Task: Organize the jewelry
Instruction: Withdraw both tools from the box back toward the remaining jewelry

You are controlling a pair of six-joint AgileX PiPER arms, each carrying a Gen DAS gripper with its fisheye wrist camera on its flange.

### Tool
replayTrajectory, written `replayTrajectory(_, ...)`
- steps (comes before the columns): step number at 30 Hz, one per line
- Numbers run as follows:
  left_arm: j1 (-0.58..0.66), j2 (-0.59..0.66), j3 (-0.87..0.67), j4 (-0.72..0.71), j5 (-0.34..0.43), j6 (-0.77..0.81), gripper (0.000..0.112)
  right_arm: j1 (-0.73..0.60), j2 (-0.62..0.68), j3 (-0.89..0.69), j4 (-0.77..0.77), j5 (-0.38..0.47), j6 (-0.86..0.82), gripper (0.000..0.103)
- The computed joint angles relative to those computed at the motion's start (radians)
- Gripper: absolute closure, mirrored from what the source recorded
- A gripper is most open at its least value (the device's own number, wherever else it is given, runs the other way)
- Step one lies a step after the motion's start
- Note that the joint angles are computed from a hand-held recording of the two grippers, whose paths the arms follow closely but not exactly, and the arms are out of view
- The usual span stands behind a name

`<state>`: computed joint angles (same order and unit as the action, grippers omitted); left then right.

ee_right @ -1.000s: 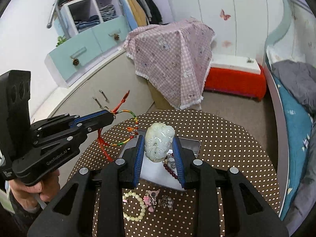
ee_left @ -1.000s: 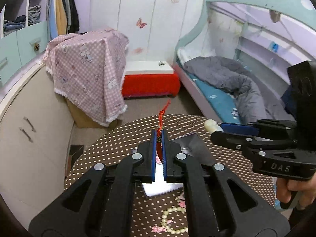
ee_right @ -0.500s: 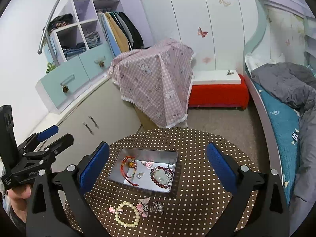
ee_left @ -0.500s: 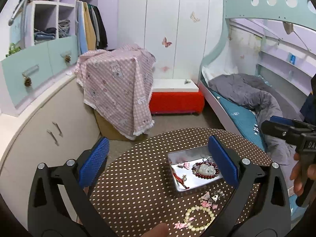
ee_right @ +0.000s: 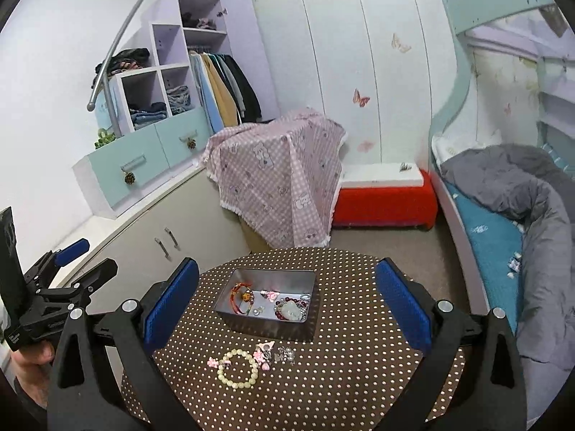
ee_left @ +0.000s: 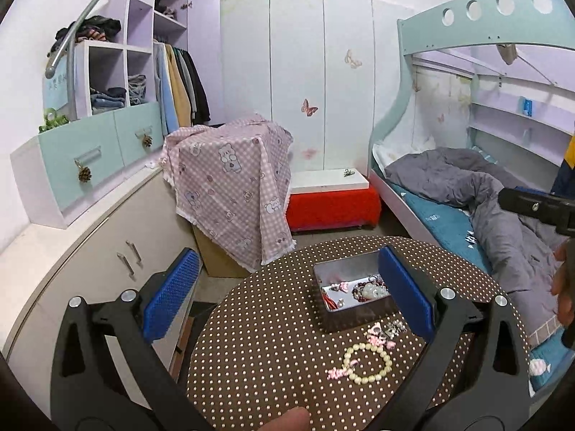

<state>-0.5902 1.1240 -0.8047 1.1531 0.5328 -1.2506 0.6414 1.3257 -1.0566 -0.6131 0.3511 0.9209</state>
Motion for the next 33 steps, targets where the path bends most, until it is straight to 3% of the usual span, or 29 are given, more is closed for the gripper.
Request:
replayTrajectory(8,-0.094,-0.085,0.104,0.082,0.081,-0.129,0.015,0.148,-0.144,0.132,-0.398,0.098,0.380,0.008)
replayTrajectory(18,-0.203,-0.105,0.232,0.191,0.148,-0.311,0.015,0.318,-0.202,0.262,-0.635,0.243,0.661,0.008)
replayTrajectory(23,-0.168,-0.074,0.299,0.249,0.070,-0.394,0.015,0.336,-0.189,0.336,-0.683,0.235,0.756,0.008)
replayTrajectory(28,-0.133,-0.003,0.343,0.361,0.011,-0.521,0.015,0.292,-0.139,0.389,-0.705,0.160,0.830,0.008)
replayTrajectory(33,-0.039,0.134,0.344,0.545,-0.108,-0.675,0.015,0.250,-0.058,0.422,-0.760,0.082,0.917,0.008)
